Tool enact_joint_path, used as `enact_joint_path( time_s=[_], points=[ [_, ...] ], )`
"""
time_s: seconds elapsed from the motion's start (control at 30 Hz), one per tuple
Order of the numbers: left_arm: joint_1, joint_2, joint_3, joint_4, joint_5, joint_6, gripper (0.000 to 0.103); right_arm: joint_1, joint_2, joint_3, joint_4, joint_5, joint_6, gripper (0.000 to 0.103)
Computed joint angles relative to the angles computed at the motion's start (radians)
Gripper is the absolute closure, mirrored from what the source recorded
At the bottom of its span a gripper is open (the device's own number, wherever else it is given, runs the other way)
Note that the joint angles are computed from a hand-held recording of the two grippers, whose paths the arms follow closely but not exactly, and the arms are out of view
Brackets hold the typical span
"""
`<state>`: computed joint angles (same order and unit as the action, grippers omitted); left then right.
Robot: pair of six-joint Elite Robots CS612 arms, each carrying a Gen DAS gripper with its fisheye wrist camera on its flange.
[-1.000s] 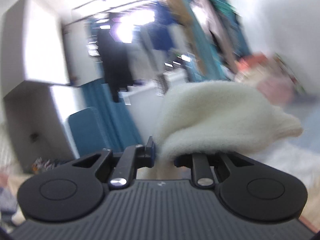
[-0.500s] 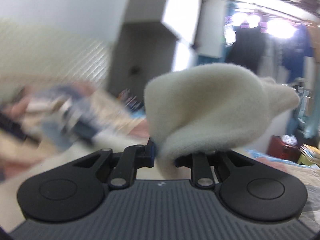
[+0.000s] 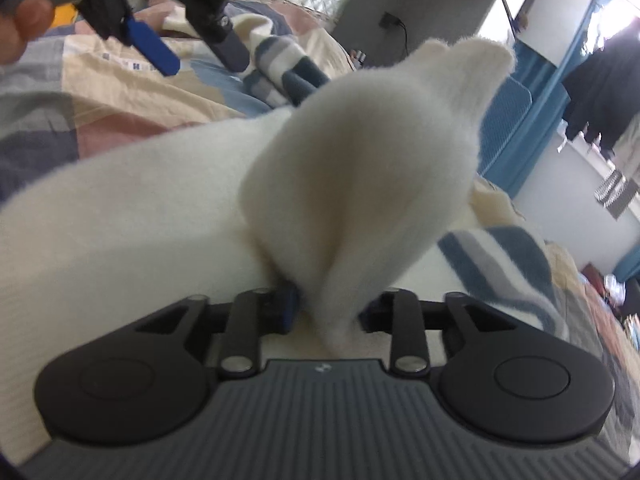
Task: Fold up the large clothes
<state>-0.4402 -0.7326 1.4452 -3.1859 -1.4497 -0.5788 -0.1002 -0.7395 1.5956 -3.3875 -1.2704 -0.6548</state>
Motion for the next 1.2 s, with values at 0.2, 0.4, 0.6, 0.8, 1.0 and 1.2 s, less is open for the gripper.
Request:
enact_joint_path(
  time_s=[0.2,0.4,0.6,0.8,1.0,1.2],
  points=[
    [-0.013,-0.01,0.013,-0.019,-0.014,0.04,0.03,-0.044,-0.074,0.078,0.025,0.142,0.119,0.032],
    [-0.024,-0.018,0.026,-0.029,-0.041,0.061,0.03,-0.066,-0.12,0.122,0.04,0.205,0.305,0.032],
    [-0.032,-0.009,0.012,0.024,-0.071,0.072,0.03,-0.08,-0.107,0.113,0.016,0.238,0.486,0.032],
    [-0.037,0.008,-0.008,0.069,-0.096,0.116,0.03,-0.087,-0.07,0.072,-0.05,0.215,0.592,0.032],
    [-0.053,0.02,-0.024,0.162,-0.075,0.201,0.03,-0.089,-0.023,0.004,-0.005,0.155,0.689,0.032],
    [-0.055,0.032,-0.035,0.221,-0.068,0.182,0.03,-0.086,0.018,-0.051,0.065,0.159,0.708,0.044]
  ],
)
